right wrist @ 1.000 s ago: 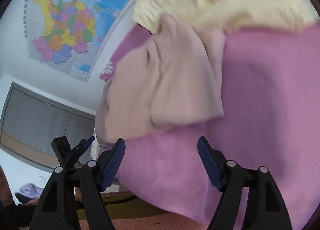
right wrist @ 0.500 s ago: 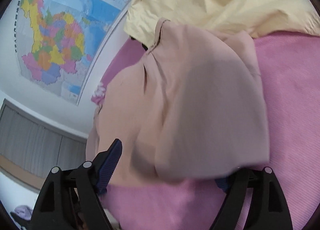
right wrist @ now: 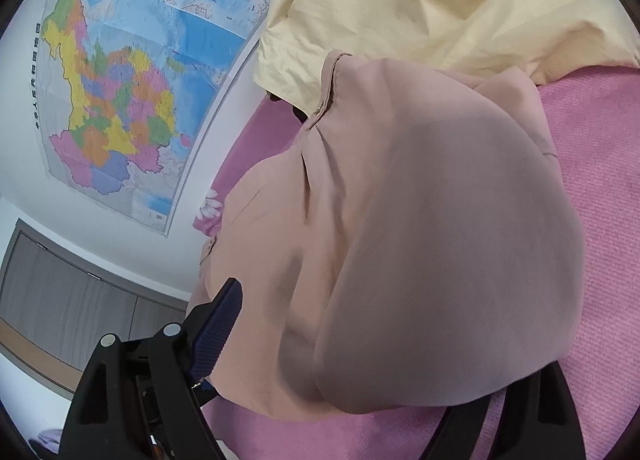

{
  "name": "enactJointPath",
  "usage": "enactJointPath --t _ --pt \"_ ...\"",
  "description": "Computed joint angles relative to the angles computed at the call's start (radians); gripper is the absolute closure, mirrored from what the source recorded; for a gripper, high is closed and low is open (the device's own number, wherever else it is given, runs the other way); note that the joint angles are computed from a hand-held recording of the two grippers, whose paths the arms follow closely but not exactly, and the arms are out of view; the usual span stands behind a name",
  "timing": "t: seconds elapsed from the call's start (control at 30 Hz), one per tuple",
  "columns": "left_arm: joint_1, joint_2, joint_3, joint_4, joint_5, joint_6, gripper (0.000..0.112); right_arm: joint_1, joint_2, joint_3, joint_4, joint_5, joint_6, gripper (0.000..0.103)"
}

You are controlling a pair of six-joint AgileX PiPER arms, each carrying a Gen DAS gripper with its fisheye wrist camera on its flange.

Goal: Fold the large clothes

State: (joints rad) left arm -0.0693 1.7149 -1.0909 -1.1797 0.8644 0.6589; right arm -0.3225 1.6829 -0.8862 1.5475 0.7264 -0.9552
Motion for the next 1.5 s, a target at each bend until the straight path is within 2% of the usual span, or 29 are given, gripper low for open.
enactJointPath --t 0.03,0.1,0.2,0.3,0.37,0.43,0.5,0.57,0.63,0.7,0.77,0.83,0.93,0.97,1.0,1.03,1.07,1.13,1.17,1.2,1.27,1.33,1.4,1.5 --pt "0.006 -0.007 0.003 0.008 -0.008 -0.022 0.058 0.000 -0.005 0.005 0.005 -0.006 0.001 0.022" --pt "0.039 -0.043 0.047 0.032 -0.029 -0.041 0.058 -0.002 -0.013 0.017 0.000 -0.009 -0.007 0.023" --pt "0.081 -0.029 0.053 0.015 0.018 -0.013 0.062 0.002 -0.028 0.030 -0.003 -0.037 -0.014 0.024" --pt "0.077 -0.009 0.033 -0.018 0.005 -0.019 0.054 0.043 -0.027 0.005 -0.032 -0.103 0.026 0.019" --pt "0.047 -0.008 0.022 -0.027 -0.033 -0.020 0.041 0.072 -0.025 -0.011 -0.048 -0.152 0.050 0.015" --pt "-0.010 -0.006 -0.010 0.011 -0.089 -0.038 0.022 0.089 -0.022 -0.015 -0.024 -0.184 0.031 0.015" --pt "-0.059 -0.001 -0.041 0.050 -0.140 -0.087 0.015 0.108 -0.013 -0.033 -0.036 -0.219 0.054 0.014" --pt "-0.066 -0.018 -0.028 0.015 -0.183 -0.086 0.017 0.113 -0.001 -0.048 -0.034 -0.227 0.065 0.013" --pt "-0.049 -0.011 -0.027 -0.044 -0.173 -0.036 0.017 0.113 0.010 -0.063 -0.047 -0.224 0.077 0.013" --pt "-0.029 0.032 -0.059 -0.055 -0.150 -0.053 0.019 0.119 0.021 -0.077 -0.048 -0.230 0.079 0.012" --pt "-0.029 0.042 -0.078 -0.075 -0.158 -0.063 0.016 0.127 0.033 -0.089 -0.019 -0.243 0.056 0.011" --pt "-0.049 0.068 -0.137 -0.005 -0.166 -0.130 0.015 0.144 0.048 -0.111 -0.033 -0.266 0.060 0.005" --pt "-0.077 0.106 -0.211 0.093 -0.167 -0.195 0.016 0.167 0.071 -0.143 -0.020 -0.298 0.058 0.005" --pt "-0.082 0.112 -0.227 0.114 -0.168 -0.217 0.020 0.168 0.077 -0.153 -0.029 -0.296 0.067 0.007" --pt "-0.083 0.115 -0.230 0.125 -0.173 -0.228 0.029 0.164 0.084 -0.158 -0.014 -0.287 0.053 0.010" --pt "-0.090 0.131 -0.259 0.170 -0.169 -0.278 0.041 0.163 0.087 -0.161 -0.017 -0.291 0.061 0.024" --pt "-0.094 0.145 -0.286 0.222 -0.158 -0.329 0.047 0.148 0.103 -0.173 -0.033 -0.267 0.087 0.046" --pt "-0.095 0.161 -0.303 0.243 -0.157 -0.350 0.066 0.092 0.154 -0.190 0.008 -0.156 0.068 0.074" --pt "-0.089 0.170 -0.311 0.232 -0.146 -0.344 0.069 0.072 0.172 -0.192 0.038 -0.106 0.041 0.083" --pt "-0.084 0.174 -0.314 0.218 -0.139 -0.332 0.074 0.058 0.185 -0.194 0.058 -0.071 0.014 0.085" --pt "-0.080 0.177 -0.325 0.214 -0.128 -0.324 0.080 0.070 0.168 -0.198 0.037 -0.085 -0.012 0.092" --pt "-0.083 0.169 -0.331 0.224 -0.130 -0.315 0.088 0.086 0.141 -0.217 -0.015 -0.096 0.001 0.094" --pt "-0.072 0.162 -0.347 0.195 -0.102 -0.280 0.094 0.078 0.124 -0.231 -0.003 -0.048 -0.014 0.095" --pt "-0.052 0.149 -0.397 0.190 -0.060 -0.264 0.096 0.111 0.082 -0.308 -0.129 -0.057 0.065 0.096"
